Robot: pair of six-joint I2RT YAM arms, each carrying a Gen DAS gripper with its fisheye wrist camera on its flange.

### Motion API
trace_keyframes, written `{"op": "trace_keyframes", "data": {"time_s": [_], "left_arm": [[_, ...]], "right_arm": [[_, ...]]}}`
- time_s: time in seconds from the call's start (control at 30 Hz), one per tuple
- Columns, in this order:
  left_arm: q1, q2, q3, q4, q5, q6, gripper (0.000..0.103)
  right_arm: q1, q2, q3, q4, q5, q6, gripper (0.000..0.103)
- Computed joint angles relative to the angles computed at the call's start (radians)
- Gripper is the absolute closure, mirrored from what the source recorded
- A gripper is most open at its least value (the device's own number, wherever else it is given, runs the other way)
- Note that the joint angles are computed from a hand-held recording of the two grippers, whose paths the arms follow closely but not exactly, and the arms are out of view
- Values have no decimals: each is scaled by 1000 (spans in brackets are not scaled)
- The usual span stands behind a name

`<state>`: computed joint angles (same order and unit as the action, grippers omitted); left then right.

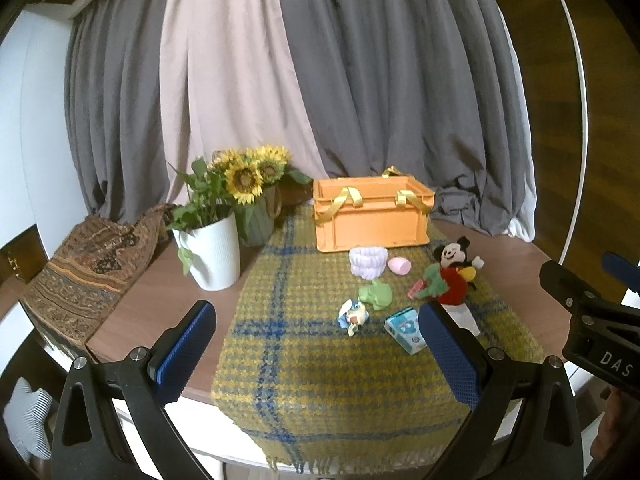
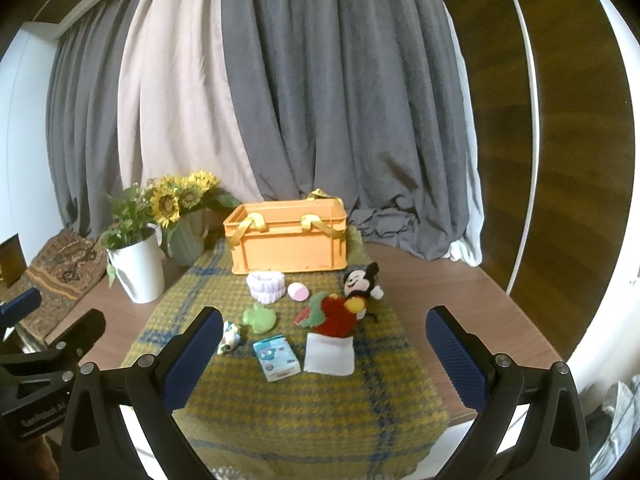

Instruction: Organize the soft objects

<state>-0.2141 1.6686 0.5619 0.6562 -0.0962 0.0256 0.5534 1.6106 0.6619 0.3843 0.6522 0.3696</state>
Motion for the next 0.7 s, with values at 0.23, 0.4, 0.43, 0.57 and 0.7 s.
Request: {"op": "trace_keyframes", "data": {"time_s": [0.23,0.4,0.43,0.57,0.7], "left_arm": [[30,139,62,78,25,49,0],[57,248,138,114,70,96,0],[62,263,153,114,81,103,0],[76,357,257,78,120,133,1],[86,445,364,25,157,168,4]], "right_arm": [[-14,129,70,11,-44,9,1],[-39,246,149,11,-88,8,1],[-45,271,167,9,-96,9,1],[-68,357,238,-6,-132,17,1],[-81,446,314,-17,-149,12,1]]}}
